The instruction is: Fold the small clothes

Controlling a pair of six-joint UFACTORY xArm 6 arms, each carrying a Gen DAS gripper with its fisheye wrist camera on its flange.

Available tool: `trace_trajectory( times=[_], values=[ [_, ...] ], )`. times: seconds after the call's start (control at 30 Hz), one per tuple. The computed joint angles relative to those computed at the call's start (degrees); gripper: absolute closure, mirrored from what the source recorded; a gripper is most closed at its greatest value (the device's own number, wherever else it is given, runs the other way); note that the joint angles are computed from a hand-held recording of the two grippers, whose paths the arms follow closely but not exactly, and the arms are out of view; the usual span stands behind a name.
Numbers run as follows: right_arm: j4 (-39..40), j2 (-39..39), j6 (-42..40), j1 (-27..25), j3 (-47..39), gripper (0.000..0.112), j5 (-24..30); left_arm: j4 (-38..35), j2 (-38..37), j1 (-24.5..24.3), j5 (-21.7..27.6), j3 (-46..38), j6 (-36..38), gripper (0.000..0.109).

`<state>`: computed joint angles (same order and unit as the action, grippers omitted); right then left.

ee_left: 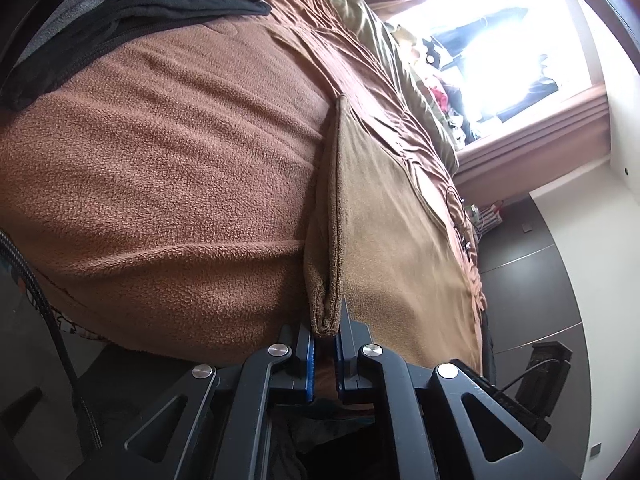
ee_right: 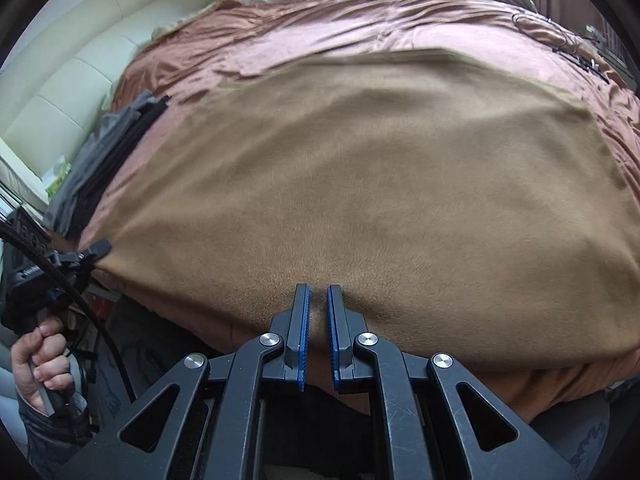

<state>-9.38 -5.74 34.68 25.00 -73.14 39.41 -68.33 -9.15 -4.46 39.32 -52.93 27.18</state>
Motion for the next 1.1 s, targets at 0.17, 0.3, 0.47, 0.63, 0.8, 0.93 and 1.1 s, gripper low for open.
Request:
trace_trajectory(
  times=[0.17,0.3,0.47,0.63,0.8,0.93,1.1],
  values=[
    [0.9,2.7,-2.2,-0.4,-3.3,0.107,2.7,-1.4,-1.1,0.5,0.3,1.1,0.1,0.101],
    [1.5,5.4,-3.6,-1.5,-7.2,0.107,3.3,-1.7,-2.0,0.2,-0.4,2.1,-0.4,0.101],
    [1.3,10.6,-4.5,-2.6,-13.6,0.107,5.5,-1.0,-1.5,-0.2,-0.6,1.6,-2.8,0.101],
    [0.0,16.4,-4.2,-3.5,-21.8,0.107,8.8,-0.4,-1.0,-0.5,-0.9,1.6,-5.9,0.101],
    [-0.3,22.8,-5.1,-4.8,-31.0,0.107,12.7,1.0,-0.6,-0.9,-1.4,1.7,-10.0,0.101],
    [0.5,29.2,-6.0,-6.3,-40.7,0.107,17.0,2.8,-0.8,-1.6,-2.4,1.7,-13.6,0.101],
    [1.1,39.8,-7.2,-7.5,-57.9,0.107,24.4,4.9,-0.6,-2.4,-3.3,1.4,-17.8,0.101]
  ],
)
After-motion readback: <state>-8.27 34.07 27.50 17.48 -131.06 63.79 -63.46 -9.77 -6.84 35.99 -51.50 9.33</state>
